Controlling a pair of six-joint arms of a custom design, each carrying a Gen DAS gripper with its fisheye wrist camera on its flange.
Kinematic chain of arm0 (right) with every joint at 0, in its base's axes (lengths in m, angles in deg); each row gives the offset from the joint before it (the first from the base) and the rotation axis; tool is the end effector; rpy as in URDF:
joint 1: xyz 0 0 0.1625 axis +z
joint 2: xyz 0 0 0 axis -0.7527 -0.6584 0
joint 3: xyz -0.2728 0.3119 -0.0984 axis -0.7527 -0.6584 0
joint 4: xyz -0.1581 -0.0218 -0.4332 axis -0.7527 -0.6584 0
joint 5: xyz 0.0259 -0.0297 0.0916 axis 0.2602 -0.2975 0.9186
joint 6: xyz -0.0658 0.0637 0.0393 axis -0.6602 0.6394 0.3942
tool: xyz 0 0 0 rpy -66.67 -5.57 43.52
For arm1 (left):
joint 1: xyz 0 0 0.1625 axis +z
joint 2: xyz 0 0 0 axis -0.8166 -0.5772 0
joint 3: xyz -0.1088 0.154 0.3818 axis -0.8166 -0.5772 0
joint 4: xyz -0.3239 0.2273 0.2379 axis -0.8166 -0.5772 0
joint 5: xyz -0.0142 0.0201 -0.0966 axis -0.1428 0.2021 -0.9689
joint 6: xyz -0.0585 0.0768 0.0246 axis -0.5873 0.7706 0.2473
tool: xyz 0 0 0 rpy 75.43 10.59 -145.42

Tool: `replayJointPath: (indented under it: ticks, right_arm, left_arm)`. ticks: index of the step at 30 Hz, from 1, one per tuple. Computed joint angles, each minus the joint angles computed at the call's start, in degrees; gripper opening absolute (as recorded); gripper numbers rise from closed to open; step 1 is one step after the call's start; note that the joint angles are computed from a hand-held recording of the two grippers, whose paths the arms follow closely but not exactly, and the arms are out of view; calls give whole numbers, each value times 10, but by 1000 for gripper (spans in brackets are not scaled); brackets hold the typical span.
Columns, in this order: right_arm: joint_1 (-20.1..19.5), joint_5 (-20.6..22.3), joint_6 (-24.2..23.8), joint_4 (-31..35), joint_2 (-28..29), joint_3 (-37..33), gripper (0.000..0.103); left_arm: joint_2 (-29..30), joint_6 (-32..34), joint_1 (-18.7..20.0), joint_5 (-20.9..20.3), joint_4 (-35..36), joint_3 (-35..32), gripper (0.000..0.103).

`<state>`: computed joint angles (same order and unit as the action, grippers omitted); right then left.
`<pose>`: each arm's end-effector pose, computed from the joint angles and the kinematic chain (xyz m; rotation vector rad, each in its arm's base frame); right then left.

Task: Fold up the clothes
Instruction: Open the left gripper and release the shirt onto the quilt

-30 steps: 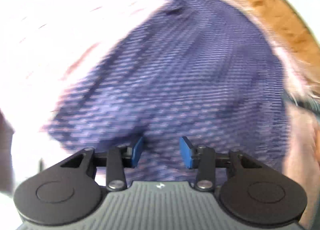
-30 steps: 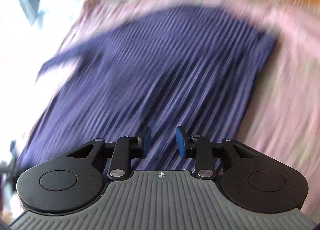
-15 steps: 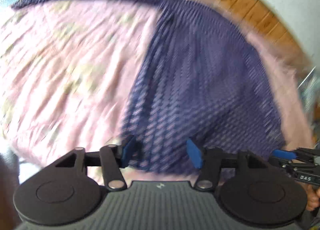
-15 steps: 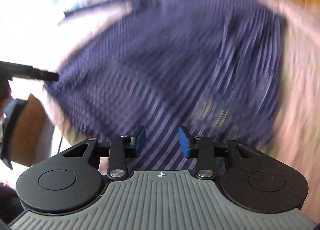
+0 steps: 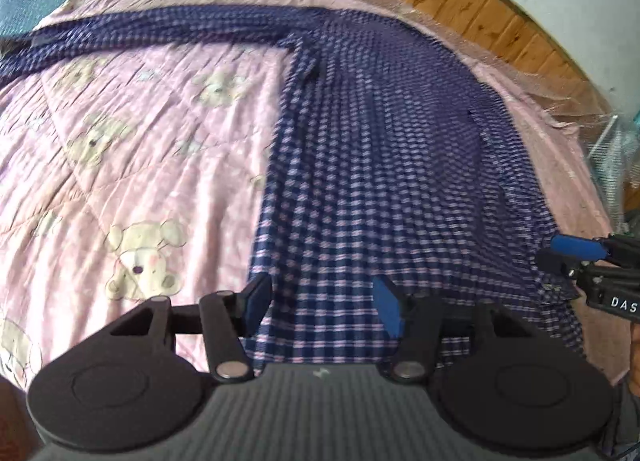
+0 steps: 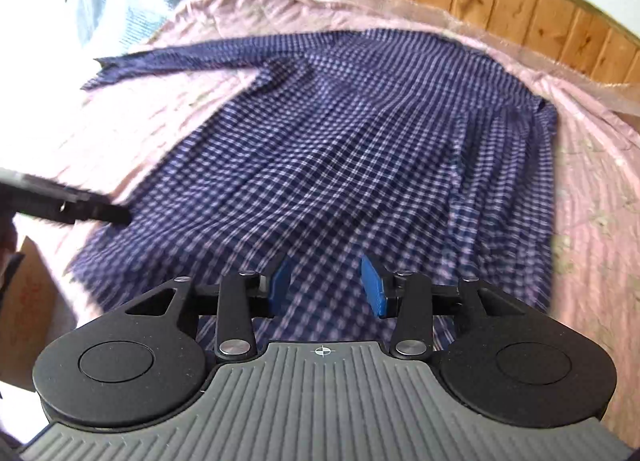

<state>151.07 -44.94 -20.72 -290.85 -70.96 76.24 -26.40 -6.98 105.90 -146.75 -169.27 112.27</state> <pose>0.1520 -0.3771 0.0863 0.4448 -2.2567 0.7065 -0.0902 -0.4069 0.1628 0.4484 2.6393 -0.5124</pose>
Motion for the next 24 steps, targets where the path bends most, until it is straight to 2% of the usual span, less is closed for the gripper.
replayJointPath:
  ticks: [2,4,6,8,11,14,17,19,24]
  right_arm:
    - [-26,4,7,2,24,-6,44]
    - [-55,15,22,-6,37,14,46]
    - [-60,29,-1,-53,40,41,51]
    - [-60,31,18,-15,8,57,52]
    - [-52,29,76,50,-42,63,52]
    - [-33,18,118,65,-53,52,53]
    - [-18,5,151,82,-38,21,59]
    - [0,-14,178,98,-15,-6,60]
    - [41,-41,244,161,39,-82,61]
  left_arm:
    - [-28,-4,16,12,31,8,50]
    - [-72,-5,24,-5,56,17,50]
    - [-105,-30,31,-8,88,14,53]
    - [-127,-43,42,8,103,6,58]
    - [-129,-38,89,26,71,-29,62]
    - [-98,-60,169,8,-25,-88,65]
    - [-44,-94,250,-49,-139,-153,68]
    - [-1,-119,288,-75,-187,-199,68]
    - [99,-143,358,-143,-210,-304,69]
